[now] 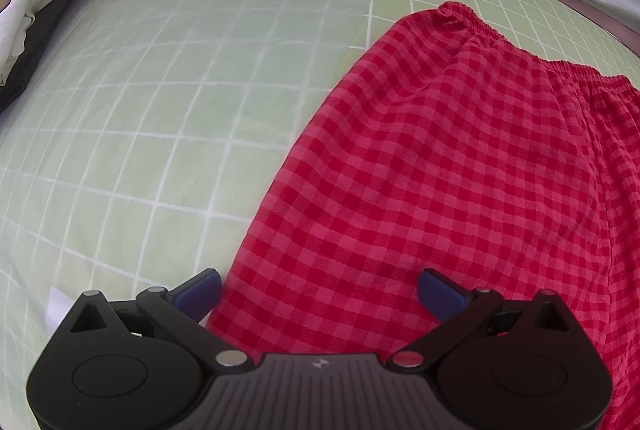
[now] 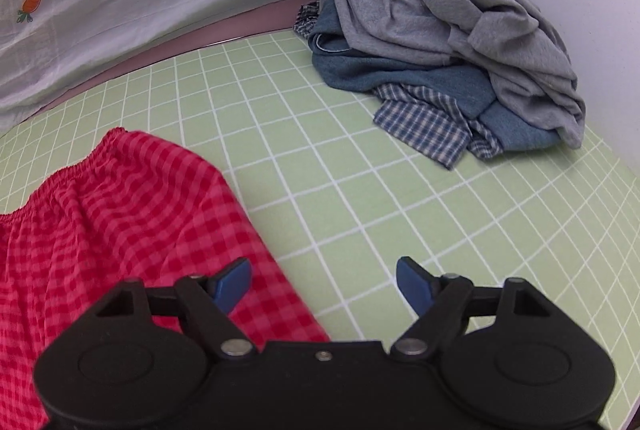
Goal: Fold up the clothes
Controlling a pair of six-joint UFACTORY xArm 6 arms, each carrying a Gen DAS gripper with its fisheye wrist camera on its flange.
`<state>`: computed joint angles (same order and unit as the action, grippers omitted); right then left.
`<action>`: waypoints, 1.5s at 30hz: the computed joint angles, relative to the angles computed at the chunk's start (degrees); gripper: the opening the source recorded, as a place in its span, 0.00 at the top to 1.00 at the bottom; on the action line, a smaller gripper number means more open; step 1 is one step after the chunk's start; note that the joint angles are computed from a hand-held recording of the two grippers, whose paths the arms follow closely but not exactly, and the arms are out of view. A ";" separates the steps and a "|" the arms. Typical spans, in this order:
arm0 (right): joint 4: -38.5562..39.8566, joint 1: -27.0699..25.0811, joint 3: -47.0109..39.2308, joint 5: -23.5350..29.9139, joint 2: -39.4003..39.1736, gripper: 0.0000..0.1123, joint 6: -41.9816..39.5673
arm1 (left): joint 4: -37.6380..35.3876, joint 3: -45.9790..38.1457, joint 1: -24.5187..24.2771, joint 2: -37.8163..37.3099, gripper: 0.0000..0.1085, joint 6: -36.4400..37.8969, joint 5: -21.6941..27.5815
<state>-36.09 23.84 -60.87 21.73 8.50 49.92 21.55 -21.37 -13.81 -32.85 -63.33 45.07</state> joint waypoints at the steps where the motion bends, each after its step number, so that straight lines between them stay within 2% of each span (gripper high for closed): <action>1: 0.92 -0.29 2.82 -1.51 -2.04 0.38 -0.55 | 0.15 -0.27 -0.40 -0.07 0.05 -0.09 0.63; 3: 2.85 -0.67 8.23 -4.79 -5.94 0.52 -2.82 | 0.97 -0.71 -1.96 -0.77 0.05 -0.50 1.75; 5: 4.66 -0.46 12.68 -6.19 -9.40 0.57 -5.74 | 1.51 -1.19 -3.09 -1.42 0.05 -0.95 2.63; 9: 1.42 0.81 17.70 -5.28 -13.40 0.57 -7.50 | 1.57 -1.42 -6.20 -2.85 0.05 -2.00 4.29; 10: 2.22 1.01 18.40 -5.57 -13.77 0.57 -8.85 | 1.45 -1.41 -7.12 -3.21 0.05 -2.32 4.80; 12: 6.60 1.47 19.74 -6.48 -14.37 0.50 -13.57 | 0.98 -0.82 -9.03 -4.23 0.05 -2.80 5.37; 15: 9.95 2.70 19.97 -5.00 -14.25 0.48 -18.19 | 0.00 -0.95 -10.83 -3.63 0.05 -2.31 5.44; 19: 3.00 3.24 20.37 -3.76 -14.48 0.45 -13.42 | -1.38 -1.04 -13.84 -3.31 0.05 -2.27 6.55; 25: 1.47 2.68 20.82 -3.13 -15.32 0.44 -14.74 | -3.67 -0.67 -17.18 -3.25 0.05 -4.12 6.76; 29: 3.71 1.87 22.39 -3.51 -16.70 0.44 -19.91 | -5.35 -0.30 -18.44 -2.78 0.05 -6.71 7.29; 31: 0.73 1.18 23.68 -4.16 -17.80 0.44 -19.83 | -5.18 0.13 -19.06 -3.12 0.05 -8.61 7.21; 35: -9.89 -0.69 24.96 -2.87 -19.61 0.50 -12.29 | -3.93 0.09 -20.44 -3.17 0.05 -12.43 7.97; 39: -7.06 -2.36 26.27 -4.63 -20.68 0.50 -14.29 | -3.22 0.04 -21.57 -3.24 0.05 -15.24 8.62; 43: -6.65 -2.24 26.64 -8.10 -20.83 0.56 -16.05 | -3.08 -0.18 -22.36 -3.15 0.05 -16.75 9.18; 45: -2.04 -1.56 26.10 -9.95 -19.46 0.63 -20.97 | -3.20 -0.31 -22.85 -3.14 0.05 -17.26 9.48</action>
